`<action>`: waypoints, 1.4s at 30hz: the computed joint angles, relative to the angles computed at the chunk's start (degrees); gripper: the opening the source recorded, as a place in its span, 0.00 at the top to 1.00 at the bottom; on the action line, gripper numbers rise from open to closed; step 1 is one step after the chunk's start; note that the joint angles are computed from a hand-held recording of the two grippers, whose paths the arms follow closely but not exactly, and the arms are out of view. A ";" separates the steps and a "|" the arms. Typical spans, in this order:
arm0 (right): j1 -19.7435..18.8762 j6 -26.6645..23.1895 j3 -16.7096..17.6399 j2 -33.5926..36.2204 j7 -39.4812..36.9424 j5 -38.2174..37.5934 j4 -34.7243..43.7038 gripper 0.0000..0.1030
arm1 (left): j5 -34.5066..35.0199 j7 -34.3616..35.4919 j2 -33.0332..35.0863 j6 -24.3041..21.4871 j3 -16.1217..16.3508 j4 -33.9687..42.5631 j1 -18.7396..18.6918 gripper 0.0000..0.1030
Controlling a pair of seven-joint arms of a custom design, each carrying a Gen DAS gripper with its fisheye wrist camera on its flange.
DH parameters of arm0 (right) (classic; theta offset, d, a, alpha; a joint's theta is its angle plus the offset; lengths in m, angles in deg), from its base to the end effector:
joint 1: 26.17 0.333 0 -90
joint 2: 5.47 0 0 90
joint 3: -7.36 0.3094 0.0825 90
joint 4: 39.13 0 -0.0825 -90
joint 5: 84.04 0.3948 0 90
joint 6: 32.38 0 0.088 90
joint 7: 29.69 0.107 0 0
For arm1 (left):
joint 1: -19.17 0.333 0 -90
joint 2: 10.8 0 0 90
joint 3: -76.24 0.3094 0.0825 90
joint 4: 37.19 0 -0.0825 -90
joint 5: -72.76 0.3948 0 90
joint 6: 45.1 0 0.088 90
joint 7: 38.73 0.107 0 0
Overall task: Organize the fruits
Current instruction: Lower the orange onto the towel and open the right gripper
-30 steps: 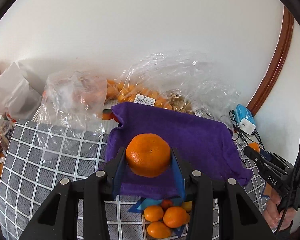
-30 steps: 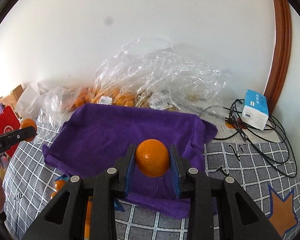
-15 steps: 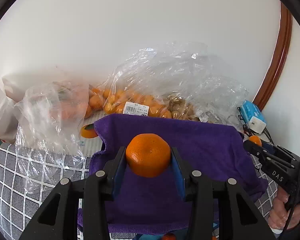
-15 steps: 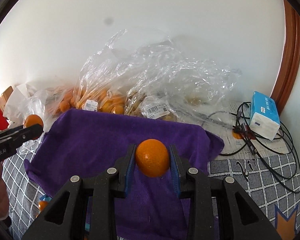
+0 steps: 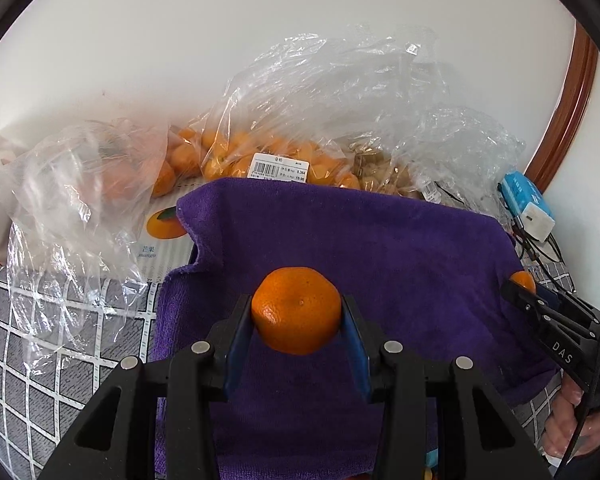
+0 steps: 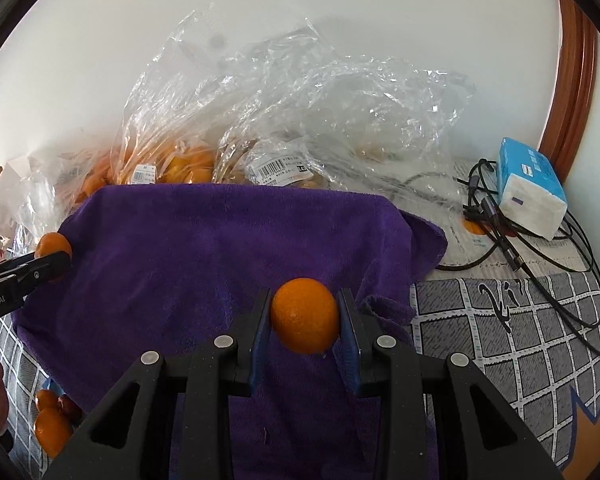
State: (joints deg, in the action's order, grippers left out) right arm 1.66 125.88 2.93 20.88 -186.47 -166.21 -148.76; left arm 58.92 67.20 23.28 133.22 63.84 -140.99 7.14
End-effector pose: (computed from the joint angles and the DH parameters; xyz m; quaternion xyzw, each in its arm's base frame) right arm 0.5703 0.2950 0.2555 -0.5582 0.7301 -0.2844 0.2729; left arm 0.6555 -0.2537 0.2851 -0.5226 0.7749 -0.3218 0.1514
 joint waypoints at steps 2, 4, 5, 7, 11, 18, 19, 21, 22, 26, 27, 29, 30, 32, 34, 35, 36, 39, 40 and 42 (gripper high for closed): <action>0.03 0.35 -0.17 0.27 0.70 -0.70 0.08 0.69 | 0.77 -1.32 0.39 -1.20 2.47 0.67 -2.16 0.60; -0.22 0.69 -0.09 0.72 0.41 -0.30 0.26 0.69 | 1.02 -1.63 1.00 -2.10 2.37 1.41 -1.98 0.60; -0.24 0.71 -0.12 0.92 0.40 0.00 0.29 0.69 | 1.08 -1.82 1.23 -2.51 2.34 1.68 -1.88 0.60; -0.18 0.66 -0.17 1.32 0.48 0.57 0.33 0.69 | 1.21 -1.98 1.70 -2.64 2.20 1.99 -1.63 0.60; -0.05 1.12 -0.31 2.82 -2.46 3.07 1.39 0.69 | 2.56 -4.36 2.96 -4.52 4.67 3.74 -3.57 0.60; 1.29 1.67 -1.59 3.72 -3.43 3.90 1.97 0.69 | 4.17 -5.69 3.74 -5.42 5.17 4.65 -3.87 0.60; 1.51 1.78 -1.83 3.68 -3.00 3.61 1.90 0.69 | 4.22 -5.94 3.73 -5.27 5.14 4.57 -3.82 0.60; 1.56 2.13 -2.00 3.75 -2.60 3.42 1.88 0.69 | 4.41 -6.39 3.77 -5.24 5.22 4.52 -3.88 0.60; 1.46 2.04 -1.90 3.78 -3.21 3.95 1.94 0.69 | 4.78 -6.68 3.82 -5.35 5.68 4.64 -4.28 0.60; 2.14 2.20 -2.53 3.50 -2.37 3.05 1.80 0.67 | 5.67 -7.08 3.46 -5.17 5.98 4.07 -4.53 0.60; 2.38 2.22 -2.76 3.28 -1.35 1.94 1.68 0.64 | 5.99 -7.19 3.49 -5.36 6.28 4.17 -4.78 0.60; 2.52 2.07 -2.84 2.82 0.48 -0.03 1.47 0.59 | 6.45 -7.70 3.46 -6.12 6.80 4.44 -5.21 0.60; 2.50 2.12 -2.84 2.47 1.82 -1.34 1.28 0.56 | 6.54 -7.67 3.40 -6.46 6.56 4.51 -4.99 0.60; 2.32 2.03 -2.63 1.88 4.99 -4.36 0.92 0.47 | 6.33 -7.03 3.19 -6.63 5.37 4.42 -3.92 0.58; 1.76 1.63 -1.90 1.37 7.23 -6.78 0.65 0.44 | 6.10 -7.11 2.65 -6.17 5.12 3.92 -3.68 0.49; 1.33 1.20 -1.31 1.10 6.96 -6.65 0.53 0.44 | 5.88 -7.03 2.23 -5.66 4.81 3.46 -3.39 0.48; 1.01 0.60 -0.76 0.77 6.36 -6.17 0.36 0.44 | 5.54 -6.53 1.80 -5.03 4.05 2.90 -2.72 0.47; 1.30 -2.66 0.14 -0.70 6.71 -6.65 -0.52 0.42 | 4.40 -5.55 0.20 -3.33 2.63 1.12 -1.42 0.46; 1.43 -4.36 0.53 -1.39 6.59 -6.15 -0.92 0.42 | 3.93 -5.05 -0.33 -2.86 1.92 0.53 -0.81 0.46; 1.26 -5.99 1.28 -2.82 6.93 -5.46 -1.70 0.42 | 2.98 -3.72 -1.41 -1.31 0.38 -0.86 0.43 0.46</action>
State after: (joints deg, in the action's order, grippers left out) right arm 2.91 119.89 4.21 18.06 -179.55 -171.67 -150.46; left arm 61.89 63.49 21.87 131.92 64.22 -141.85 7.57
